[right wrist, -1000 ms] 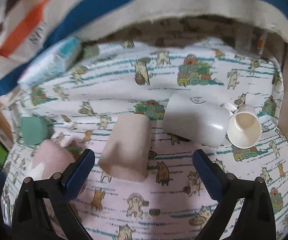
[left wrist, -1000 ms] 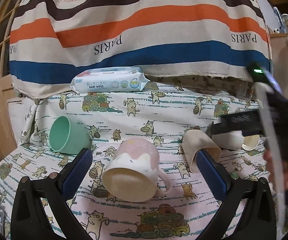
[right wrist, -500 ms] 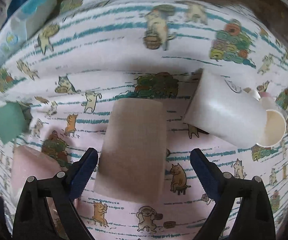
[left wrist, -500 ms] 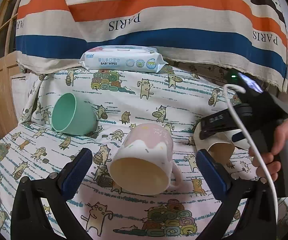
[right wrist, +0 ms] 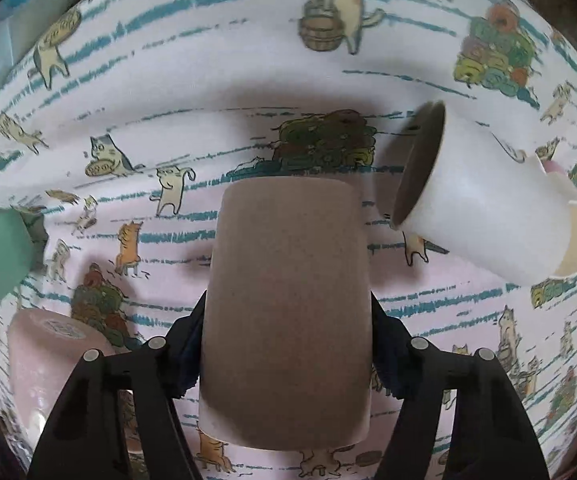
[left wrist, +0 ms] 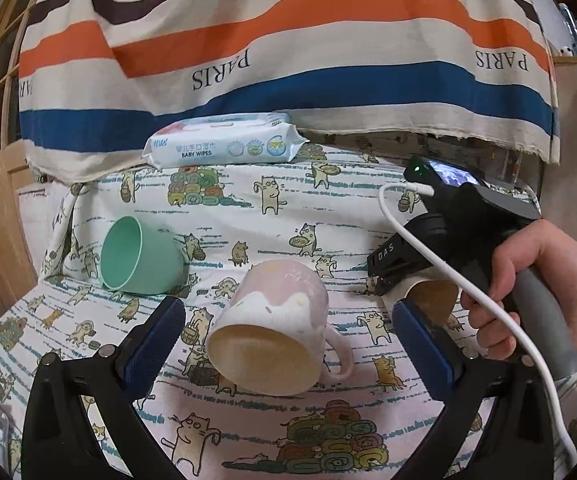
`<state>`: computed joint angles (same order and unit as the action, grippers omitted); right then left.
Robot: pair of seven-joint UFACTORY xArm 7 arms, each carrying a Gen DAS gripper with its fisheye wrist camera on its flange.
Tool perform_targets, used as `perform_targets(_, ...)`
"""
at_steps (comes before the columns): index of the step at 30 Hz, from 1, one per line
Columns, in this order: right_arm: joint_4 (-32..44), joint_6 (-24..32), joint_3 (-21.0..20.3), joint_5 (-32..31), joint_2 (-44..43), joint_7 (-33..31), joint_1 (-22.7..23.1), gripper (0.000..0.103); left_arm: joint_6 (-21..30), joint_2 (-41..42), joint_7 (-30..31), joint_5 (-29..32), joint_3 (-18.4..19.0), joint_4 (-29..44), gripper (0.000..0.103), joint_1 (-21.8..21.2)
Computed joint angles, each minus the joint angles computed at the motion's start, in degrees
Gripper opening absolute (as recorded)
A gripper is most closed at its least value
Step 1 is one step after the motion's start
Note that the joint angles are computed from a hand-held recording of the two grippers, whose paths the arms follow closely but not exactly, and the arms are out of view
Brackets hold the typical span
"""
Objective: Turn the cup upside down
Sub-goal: 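Move the right gripper to the beige square cup and grasp it, then lift the beige cup with the right gripper and set it beside the left gripper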
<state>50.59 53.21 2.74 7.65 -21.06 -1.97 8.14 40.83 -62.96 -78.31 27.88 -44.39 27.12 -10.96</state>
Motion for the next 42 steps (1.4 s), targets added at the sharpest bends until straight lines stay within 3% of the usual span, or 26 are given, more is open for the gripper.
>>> perform_targets(8, -7.1, -1.3, -2.0, 0.6, -11.7, -5.5, 0.0, 0.07, -0.4, -0.1, 0.7, 1.5, -1.8, 1.0, 0.103, 0.8)
perform_targets(18, -12.5, 5.6, -8.8, 2.2, -27.1, -13.8, -3.1, 0.07, -0.7, -0.8, 0.1, 1.3, -2.1, 0.7, 0.103, 1.0)
perform_targets(23, -16.7, 7.9, -8.1, 2.5, -31.1, -15.6, -3.7, 0.07, -0.6, -1.2, -0.2, 1.0, -2.3, 0.6, 0.103, 1.1)
perform_targets(31, -20.5, 6.1, -6.8, 2.1, -33.4, -15.6, -3.9, 0.071, -0.4, -1.6, -0.3, 0.9, -2.2, 0.5, 0.103, 1.1)
perform_targets(32, -20.6, 5.9, -7.3, 2.5, -34.2, -16.2, -3.6, 0.071, -0.5, -1.6, -0.3, 0.9, -2.2, 0.5, 0.103, 1.1)
perform_targets(35, -20.9, 4.4, -9.3, 3.9, -37.8, -17.7, -3.5, 0.088, -0.5, -1.7, -0.2, 1.0, -2.3, 0.4, 0.103, 1.1)
perform_targets(40, -20.8, 1.9, -14.9, 6.3, -41.4, -22.2, -3.4, 0.088, -0.5, -1.8, -0.1, 0.9, -2.3, 0.3, 0.103, 1.1)
perform_targets(42, -22.1, -2.3, -16.6, 7.3, -43.5, -24.3, -4.5, 0.088, -0.4, -1.8, -0.1, 0.9, -2.4, 0.4, 0.103, 1.1)
